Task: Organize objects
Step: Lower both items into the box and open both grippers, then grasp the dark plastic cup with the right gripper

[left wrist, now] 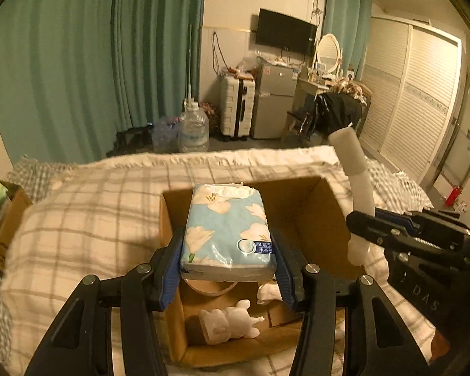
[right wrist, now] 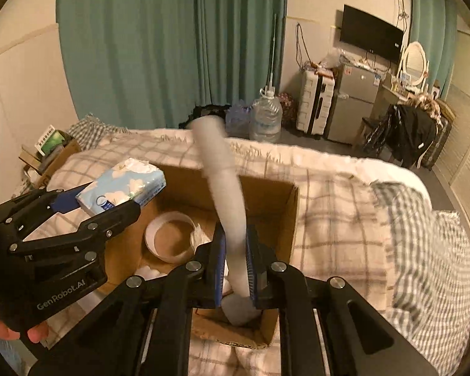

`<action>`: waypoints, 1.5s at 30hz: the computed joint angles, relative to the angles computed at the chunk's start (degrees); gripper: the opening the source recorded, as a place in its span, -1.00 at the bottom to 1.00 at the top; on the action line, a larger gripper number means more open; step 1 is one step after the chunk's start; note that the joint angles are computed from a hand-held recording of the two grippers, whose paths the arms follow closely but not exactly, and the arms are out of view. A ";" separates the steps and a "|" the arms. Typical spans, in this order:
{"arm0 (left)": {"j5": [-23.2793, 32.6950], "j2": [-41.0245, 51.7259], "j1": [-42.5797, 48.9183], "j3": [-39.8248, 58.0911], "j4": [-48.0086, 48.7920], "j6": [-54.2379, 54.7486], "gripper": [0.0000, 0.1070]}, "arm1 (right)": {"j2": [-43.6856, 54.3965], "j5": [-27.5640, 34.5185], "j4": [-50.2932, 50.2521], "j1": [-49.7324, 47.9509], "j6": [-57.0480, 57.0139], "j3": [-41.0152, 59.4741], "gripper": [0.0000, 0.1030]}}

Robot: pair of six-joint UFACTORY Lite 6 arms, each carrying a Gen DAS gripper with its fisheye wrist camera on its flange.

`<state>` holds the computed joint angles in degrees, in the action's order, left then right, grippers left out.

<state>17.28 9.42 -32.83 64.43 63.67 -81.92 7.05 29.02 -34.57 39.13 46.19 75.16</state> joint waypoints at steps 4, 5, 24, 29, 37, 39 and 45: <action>-0.19 3.08 0.07 0.38 0.65 -0.45 0.00 | 0.52 -3.37 0.20 -1.22 0.74 -3.43 -0.70; -0.01 3.27 -0.02 0.15 0.69 -0.61 0.04 | 0.36 -3.69 0.58 -1.49 0.53 -3.93 -0.66; 22.53 -30.90 -13.70 -19.34 -9.41 5.40 0.86 | -27.01 27.58 -11.06 21.19 16.31 -9.13 0.31; 34.23 -41.23 -21.30 -22.06 -13.03 4.14 0.93 | -29.08 40.62 -14.65 35.31 24.65 -6.44 0.46; 48.85 -53.63 -38.57 -35.61 -8.54 -16.36 0.93 | -27.75 44.34 -18.76 49.27 42.74 -15.06 0.75; 48.20 -54.41 -40.30 -40.12 -8.73 -21.79 0.93 | -25.73 41.87 -19.55 48.59 46.51 -19.11 0.76; 40.68 -49.26 -38.07 -47.90 -9.46 -27.66 0.93 | -21.00 25.27 -18.43 41.63 51.75 -31.05 0.76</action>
<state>57.97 -39.85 -70.90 16.53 54.20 -109.57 -13.95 54.29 -53.00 80.76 97.94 44.12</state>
